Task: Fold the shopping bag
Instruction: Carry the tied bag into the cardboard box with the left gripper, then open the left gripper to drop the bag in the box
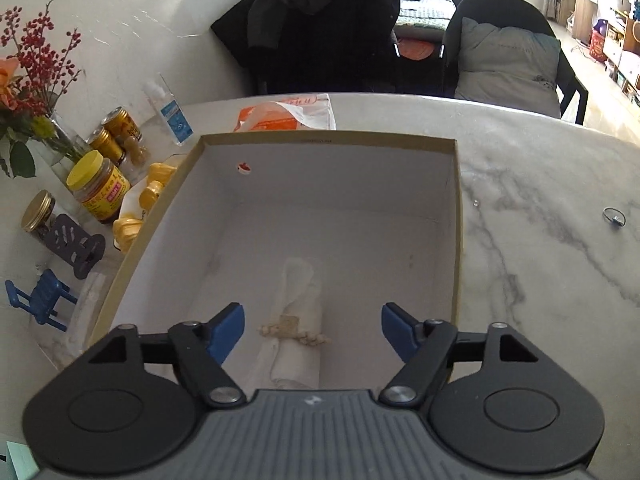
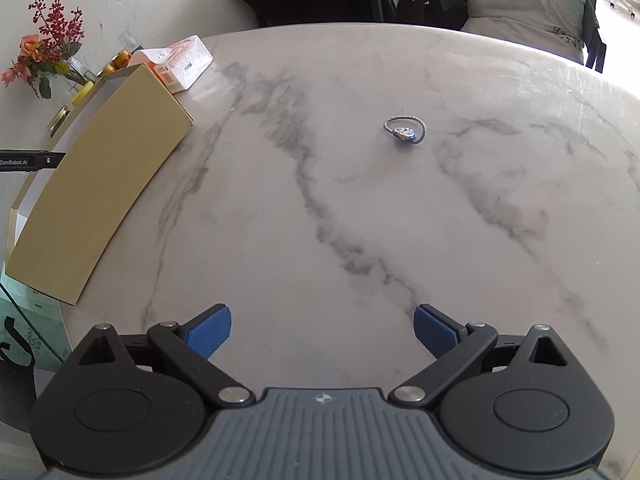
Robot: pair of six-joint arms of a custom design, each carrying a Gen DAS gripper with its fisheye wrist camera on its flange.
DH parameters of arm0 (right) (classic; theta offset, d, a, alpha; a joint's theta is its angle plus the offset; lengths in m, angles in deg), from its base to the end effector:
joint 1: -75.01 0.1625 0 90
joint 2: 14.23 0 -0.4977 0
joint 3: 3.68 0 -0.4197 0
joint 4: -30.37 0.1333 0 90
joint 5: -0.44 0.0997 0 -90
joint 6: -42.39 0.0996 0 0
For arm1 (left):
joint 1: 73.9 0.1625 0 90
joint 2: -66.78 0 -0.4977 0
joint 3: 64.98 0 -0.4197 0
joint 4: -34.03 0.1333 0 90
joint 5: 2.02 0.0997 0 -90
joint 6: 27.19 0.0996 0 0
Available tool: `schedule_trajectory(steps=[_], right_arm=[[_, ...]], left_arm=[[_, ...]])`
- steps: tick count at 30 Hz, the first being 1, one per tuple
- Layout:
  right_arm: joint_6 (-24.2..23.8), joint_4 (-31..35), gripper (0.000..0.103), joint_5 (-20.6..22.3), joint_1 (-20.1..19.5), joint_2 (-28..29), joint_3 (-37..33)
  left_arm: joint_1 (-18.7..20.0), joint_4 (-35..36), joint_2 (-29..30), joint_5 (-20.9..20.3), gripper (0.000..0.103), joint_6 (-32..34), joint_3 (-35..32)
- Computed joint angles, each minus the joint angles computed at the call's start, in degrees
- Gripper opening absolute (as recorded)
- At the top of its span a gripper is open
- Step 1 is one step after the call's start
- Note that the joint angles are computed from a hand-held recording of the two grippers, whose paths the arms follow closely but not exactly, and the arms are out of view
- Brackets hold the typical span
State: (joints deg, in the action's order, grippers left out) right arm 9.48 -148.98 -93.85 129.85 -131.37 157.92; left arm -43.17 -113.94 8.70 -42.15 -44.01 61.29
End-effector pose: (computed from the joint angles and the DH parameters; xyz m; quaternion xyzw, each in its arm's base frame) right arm -0.0199 -0.2468 0.3114 -0.0324 -0.9231 0.2968 0.2422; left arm -0.3278 -0.4385 0.1144 0.3620 0.8283 -0.1952 0.3805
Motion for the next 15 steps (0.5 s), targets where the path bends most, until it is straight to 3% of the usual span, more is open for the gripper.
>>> schedule_trajectory(steps=[8,15], right_arm=[[1.83,-1.63,0.1,0.27,-0.73,0.94,-0.12],[1.4,-1.82,0.102,-1.14,1.33,2.45,-0.1]], left_arm=[[-2.82,-1.14,-1.59,-2.53,0.083,-3.47,2.0],[-5.6,-3.38,0.61,-5.31,0.094,-4.57,2.17]])
